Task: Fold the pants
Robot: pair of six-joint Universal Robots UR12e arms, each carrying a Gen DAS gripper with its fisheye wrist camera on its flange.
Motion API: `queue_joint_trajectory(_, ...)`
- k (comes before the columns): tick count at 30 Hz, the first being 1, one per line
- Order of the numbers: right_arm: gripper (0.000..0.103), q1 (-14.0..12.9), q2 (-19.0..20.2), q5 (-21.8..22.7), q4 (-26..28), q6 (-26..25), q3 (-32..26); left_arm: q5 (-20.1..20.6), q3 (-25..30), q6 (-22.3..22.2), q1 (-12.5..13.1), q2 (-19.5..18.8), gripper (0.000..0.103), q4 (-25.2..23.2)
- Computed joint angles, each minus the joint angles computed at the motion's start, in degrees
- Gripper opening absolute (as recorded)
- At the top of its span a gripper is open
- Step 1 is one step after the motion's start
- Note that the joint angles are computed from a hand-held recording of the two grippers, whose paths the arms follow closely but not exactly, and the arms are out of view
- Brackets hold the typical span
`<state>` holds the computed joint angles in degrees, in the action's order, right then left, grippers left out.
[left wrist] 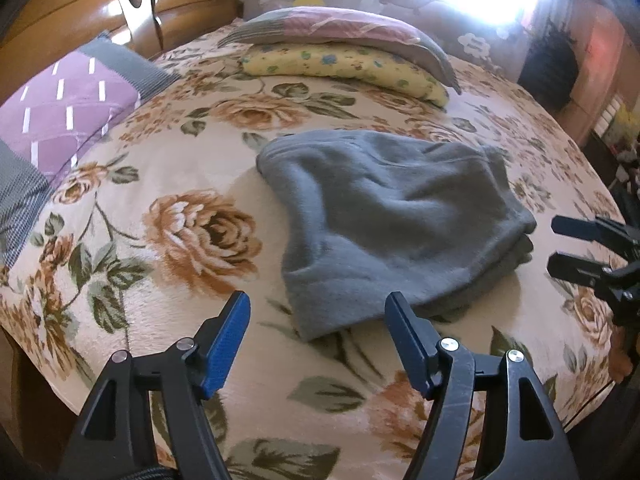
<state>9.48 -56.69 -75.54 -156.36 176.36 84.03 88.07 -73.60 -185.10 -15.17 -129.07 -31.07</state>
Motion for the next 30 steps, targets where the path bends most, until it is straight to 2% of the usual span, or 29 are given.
queue_joint_trajectory(5, 0.084, -0.66, -0.55, 0.93, -0.37, 0.41, 0.61, 0.01, -0.4, 0.45, -0.37, 0.42, 0.072, 0.13)
queue_joint_trajectory(18, 0.084, -0.94, -0.88, 2.17, 1.59, -2.34, 0.39, 0.97, -0.63, 1.41, -0.73, 0.76, 0.074, 0.38)
queue_joint_trajectory(30, 0.084, -0.72, -0.25, 1.41, 3.21, -2.97, -0.66, 1.82, -0.26, 1.23, -0.8, 0.53, 0.074, 0.49)
